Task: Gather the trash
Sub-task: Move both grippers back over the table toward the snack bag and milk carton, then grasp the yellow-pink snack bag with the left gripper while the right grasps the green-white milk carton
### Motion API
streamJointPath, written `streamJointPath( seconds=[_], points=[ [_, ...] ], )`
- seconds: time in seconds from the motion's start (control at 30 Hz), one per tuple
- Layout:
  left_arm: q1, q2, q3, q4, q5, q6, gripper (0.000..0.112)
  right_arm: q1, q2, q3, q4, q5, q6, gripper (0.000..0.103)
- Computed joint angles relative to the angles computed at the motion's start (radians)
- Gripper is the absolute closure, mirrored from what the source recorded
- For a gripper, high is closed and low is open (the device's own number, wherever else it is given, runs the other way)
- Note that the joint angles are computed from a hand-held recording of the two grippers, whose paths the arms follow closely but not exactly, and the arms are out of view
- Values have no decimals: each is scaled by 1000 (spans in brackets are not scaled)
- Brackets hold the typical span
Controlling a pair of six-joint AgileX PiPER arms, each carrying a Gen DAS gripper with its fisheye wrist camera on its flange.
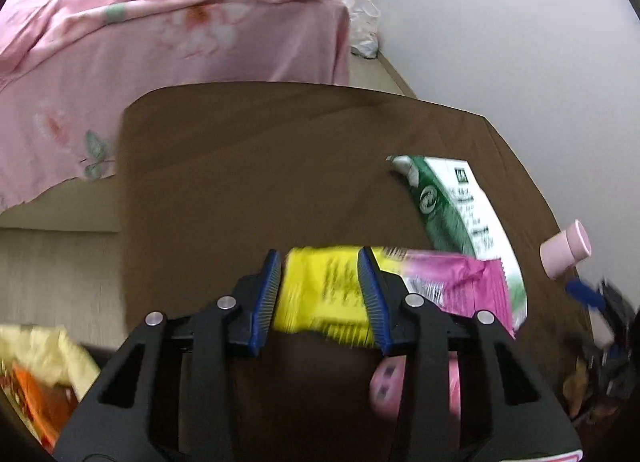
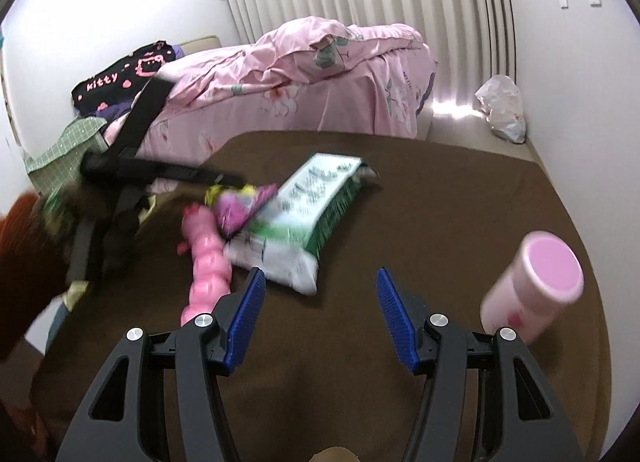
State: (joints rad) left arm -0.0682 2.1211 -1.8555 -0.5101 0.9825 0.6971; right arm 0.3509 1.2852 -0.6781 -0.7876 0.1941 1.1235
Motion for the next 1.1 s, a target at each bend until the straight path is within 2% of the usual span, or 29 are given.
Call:
streamJointPath(
  seconds=[0.07,0.2,0.3,0.33,0.37,0.47,0.57,0.63,0.77,0.8,0.9,1.0,1.1],
  points=[
    [22,-61,98,-8,-62,48,74,-8,84,-88,13,24,-1,48],
    [62,-136,227,35,-141,73,77,-43,257,-277,221,62,-184,48],
    [129,-169,267,-113,-100,202,76,-40,366,-424,269,146,-249,48],
    [142,-174,272,-153,-80,237,72,-41,428,-508,326,204,-327,48],
    [156,-179,272,-197,-52,276,67,-45,458,-553,376,227,-379,47],
    [162,-168,239,-265,12,351,62,-64,510,-643,489,285,-493,44],
    [134,-140,187,-278,16,360,59,-78,483,-613,623,293,-645,44],
    [101,-91,117,-259,-1,313,58,-72,430,-523,654,243,-686,44],
    [45,42,-90,-184,25,190,58,-26,320,-369,389,223,-447,44],
    [37,57,-115,-163,29,173,58,-25,303,-346,358,226,-414,44],
    [8,141,-266,-41,102,63,58,-27,256,-294,316,239,-363,44],
    [19,110,-201,-7,78,69,65,-45,204,-240,388,172,-429,44],
    [58,9,-14,-32,28,142,65,-34,202,-243,396,126,-439,44]
  ],
)
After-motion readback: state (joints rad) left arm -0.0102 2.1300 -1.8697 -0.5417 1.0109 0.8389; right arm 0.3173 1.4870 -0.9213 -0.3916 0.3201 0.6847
